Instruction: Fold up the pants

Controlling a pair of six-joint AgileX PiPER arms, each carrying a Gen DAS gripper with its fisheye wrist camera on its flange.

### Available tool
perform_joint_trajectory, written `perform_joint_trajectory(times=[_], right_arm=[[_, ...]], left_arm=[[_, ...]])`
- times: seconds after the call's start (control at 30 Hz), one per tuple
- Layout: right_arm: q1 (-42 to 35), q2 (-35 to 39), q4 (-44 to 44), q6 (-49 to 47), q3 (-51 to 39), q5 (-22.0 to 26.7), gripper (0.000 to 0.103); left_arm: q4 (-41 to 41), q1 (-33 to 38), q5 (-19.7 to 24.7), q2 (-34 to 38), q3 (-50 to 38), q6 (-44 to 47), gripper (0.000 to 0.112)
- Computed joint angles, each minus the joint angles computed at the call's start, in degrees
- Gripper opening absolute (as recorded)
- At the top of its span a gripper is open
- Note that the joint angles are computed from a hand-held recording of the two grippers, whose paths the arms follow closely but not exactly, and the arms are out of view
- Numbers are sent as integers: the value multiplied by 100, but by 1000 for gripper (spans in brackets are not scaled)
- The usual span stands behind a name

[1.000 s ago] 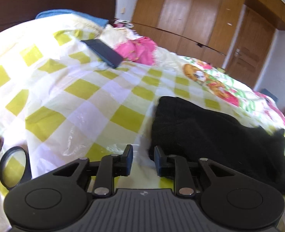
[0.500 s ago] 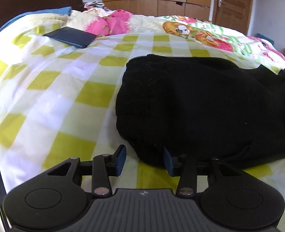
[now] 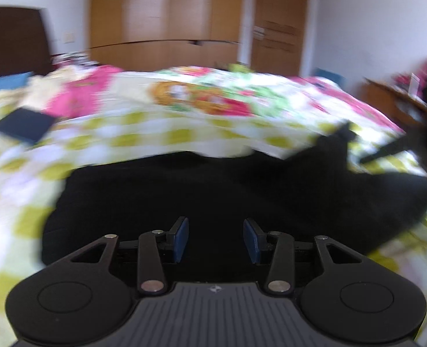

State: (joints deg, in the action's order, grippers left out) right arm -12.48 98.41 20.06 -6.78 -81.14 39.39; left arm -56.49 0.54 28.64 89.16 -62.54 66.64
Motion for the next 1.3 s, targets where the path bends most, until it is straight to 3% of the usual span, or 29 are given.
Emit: perform_joint_trajectory(times=[0.23,0.4,0.6,0.77,0.8,0.83,0.9,1.03,1.2,1.3], right_arm=[[-724,1104,889,239,-998,-446,26],[-848,1747,709,656,-1662,-794,26],[-926,2279,298,1184,-2383,-805,26],[-990,3149,135,1644,-3698,-240,29],[-990,3221,114,1676,-3830,-183,24],[-997,3236,188,1631,-3866,-190,9],[-1074,3082,744,1197,-3672,-301,7],[-1527,2036,2600,-568,-2551,-436,6],[-2690,446,4196,-2237,-1220,355,6],[-3755,-595,4869,-3082,-124,1101,6]], left_arm=[[409,-1140,-105,868,-660,-506,56],[765,-1472,-173,1220,-1018,-892,58],[910,-1668,-406,1466,-1322,-1157,59],[1234,-1820,-642,1663,-1539,-1491,60],[1427,-1853,-643,1719,-1619,-1708,60],[1574,-1888,-675,1733,-1645,-1862,60],[1827,-1942,-726,1730,-1669,-2086,60],[2305,-1995,-659,1678,-1744,-2459,60],[2382,-2112,-633,1448,-1775,-2440,60],[2215,-2259,-646,1237,-1700,-2301,60]])
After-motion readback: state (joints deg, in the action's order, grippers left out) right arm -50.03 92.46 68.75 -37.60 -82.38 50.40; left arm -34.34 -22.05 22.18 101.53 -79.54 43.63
